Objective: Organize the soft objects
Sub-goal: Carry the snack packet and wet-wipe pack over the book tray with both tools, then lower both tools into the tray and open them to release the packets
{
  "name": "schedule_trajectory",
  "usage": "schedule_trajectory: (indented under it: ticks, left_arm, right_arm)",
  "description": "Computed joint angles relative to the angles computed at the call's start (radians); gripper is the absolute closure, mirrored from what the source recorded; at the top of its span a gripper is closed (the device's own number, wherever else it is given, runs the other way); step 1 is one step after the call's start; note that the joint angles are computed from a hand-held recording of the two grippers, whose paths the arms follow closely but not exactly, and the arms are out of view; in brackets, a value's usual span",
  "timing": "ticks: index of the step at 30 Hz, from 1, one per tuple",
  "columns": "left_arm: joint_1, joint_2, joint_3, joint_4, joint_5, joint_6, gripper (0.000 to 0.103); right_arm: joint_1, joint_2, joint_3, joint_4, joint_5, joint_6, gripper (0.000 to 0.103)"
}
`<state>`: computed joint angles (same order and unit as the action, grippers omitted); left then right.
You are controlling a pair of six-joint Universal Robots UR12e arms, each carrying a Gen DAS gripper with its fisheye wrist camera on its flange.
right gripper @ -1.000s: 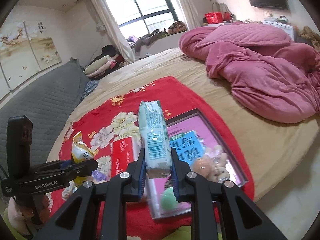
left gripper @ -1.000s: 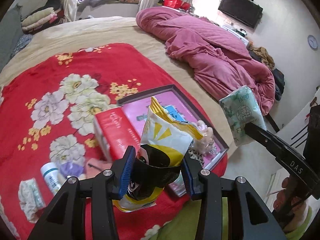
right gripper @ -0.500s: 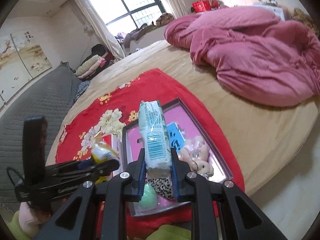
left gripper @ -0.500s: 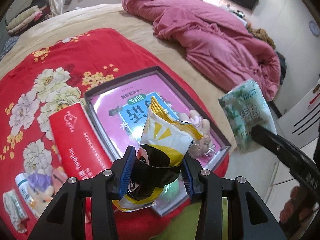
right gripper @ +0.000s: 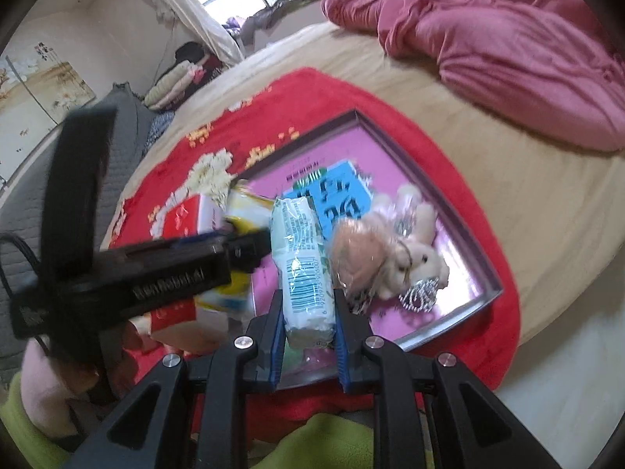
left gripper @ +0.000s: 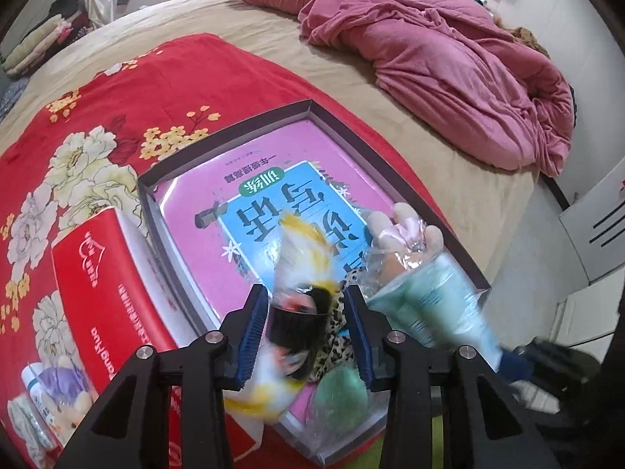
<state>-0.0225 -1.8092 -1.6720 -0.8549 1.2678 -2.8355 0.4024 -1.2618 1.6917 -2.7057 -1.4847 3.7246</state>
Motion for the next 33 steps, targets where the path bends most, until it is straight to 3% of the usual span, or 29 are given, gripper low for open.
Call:
schedule_trajectory:
  ticks: [6, 22, 33]
  left_arm:
    - [-0.007, -0.017, 0.017, -0.011, 0.006, -0.001, 0.061]
    - [-0.011, -0.016, -0.004, 0.001, 0.029, 0.011, 0.061]
    - [-0.008, -0.012, -0.007, -0.007, 0.02, 0.019, 0.061]
  right_arm:
    - [-0.007, 0.021, -0.008, 0.042, 0.012, 0.003, 0.081]
    - [-0.009, 0.05, -0.02, 0.027, -0.016, -0.001, 0.08]
    - [0.016, 0.053, -0.047, 0.069, -0.109, -0.045, 0.077]
